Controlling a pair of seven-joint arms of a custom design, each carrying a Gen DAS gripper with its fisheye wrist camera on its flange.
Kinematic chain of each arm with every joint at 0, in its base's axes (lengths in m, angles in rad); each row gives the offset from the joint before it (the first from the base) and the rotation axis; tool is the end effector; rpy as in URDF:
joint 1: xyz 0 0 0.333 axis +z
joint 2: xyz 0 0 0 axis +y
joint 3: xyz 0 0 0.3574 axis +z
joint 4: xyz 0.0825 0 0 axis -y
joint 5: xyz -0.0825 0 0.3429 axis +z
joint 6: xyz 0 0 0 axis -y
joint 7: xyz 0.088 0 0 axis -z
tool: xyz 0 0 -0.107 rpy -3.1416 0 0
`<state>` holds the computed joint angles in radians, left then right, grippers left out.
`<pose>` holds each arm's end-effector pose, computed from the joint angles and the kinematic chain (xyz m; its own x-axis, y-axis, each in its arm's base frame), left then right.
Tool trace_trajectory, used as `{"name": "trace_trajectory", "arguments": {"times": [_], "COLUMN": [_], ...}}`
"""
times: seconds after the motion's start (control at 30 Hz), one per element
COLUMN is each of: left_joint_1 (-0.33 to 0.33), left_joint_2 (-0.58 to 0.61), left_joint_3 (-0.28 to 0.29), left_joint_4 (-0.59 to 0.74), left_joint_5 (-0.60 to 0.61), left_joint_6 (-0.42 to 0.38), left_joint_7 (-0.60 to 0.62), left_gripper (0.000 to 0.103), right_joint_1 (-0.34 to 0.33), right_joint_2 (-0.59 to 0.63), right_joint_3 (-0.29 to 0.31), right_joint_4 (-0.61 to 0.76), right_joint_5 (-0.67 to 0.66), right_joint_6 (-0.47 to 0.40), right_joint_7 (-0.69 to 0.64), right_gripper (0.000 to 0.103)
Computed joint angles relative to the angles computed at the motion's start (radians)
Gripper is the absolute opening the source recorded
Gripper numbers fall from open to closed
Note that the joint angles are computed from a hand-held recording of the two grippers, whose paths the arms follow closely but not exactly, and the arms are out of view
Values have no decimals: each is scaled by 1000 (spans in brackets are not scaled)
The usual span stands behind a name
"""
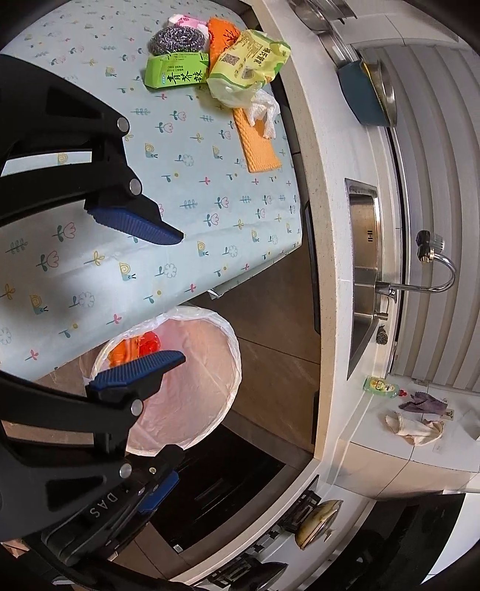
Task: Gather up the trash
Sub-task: 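Open the right tool to drop the orange printed bag into the bin, then move both open tools back over the remaining trash on the table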
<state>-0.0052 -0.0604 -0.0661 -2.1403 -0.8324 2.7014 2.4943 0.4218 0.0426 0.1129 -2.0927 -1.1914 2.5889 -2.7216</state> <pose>0.5292 -0.0134 0.5542 -0.3822 -0.9153 0.1272 -0.6795 0.1851 -0.7099 0.4658 0.2950 0.5055 -0.3652 -0.8779 -0.3097 -0.5138 0.4674 -0.7194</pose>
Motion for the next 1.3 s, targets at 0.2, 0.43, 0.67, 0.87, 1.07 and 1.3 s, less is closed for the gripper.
{"name": "trace_trajectory", "arguments": {"times": [0.2,0.43,0.67,0.87,1.07,1.3], "left_joint_1": [8,28,63,107,162,224], "left_joint_2": [-12,-25,-24,-12,15,49], "left_joint_3": [12,33,59,81,96,104], "left_joint_4": [-7,-11,-7,6,35,67], "left_joint_5": [-9,-14,-5,2,18,17], "left_joint_6": [0,-5,-7,5,-4,16], "left_joint_7": [4,5,-10,-25,-56,-59], "left_gripper": [57,57,60,64,64,71], "right_joint_1": [16,41,81,127,183,253], "right_joint_2": [8,28,74,137,208,302], "right_joint_3": [8,13,10,-3,-27,-63], "right_joint_4": [28,72,142,229,327,468], "right_joint_5": [-2,8,20,48,96,170], "right_joint_6": [-8,-18,-14,-5,0,-3], "right_joint_7": [-18,-45,-93,-158,-235,-353], "right_gripper": [48,50,52,52,52,52]}}
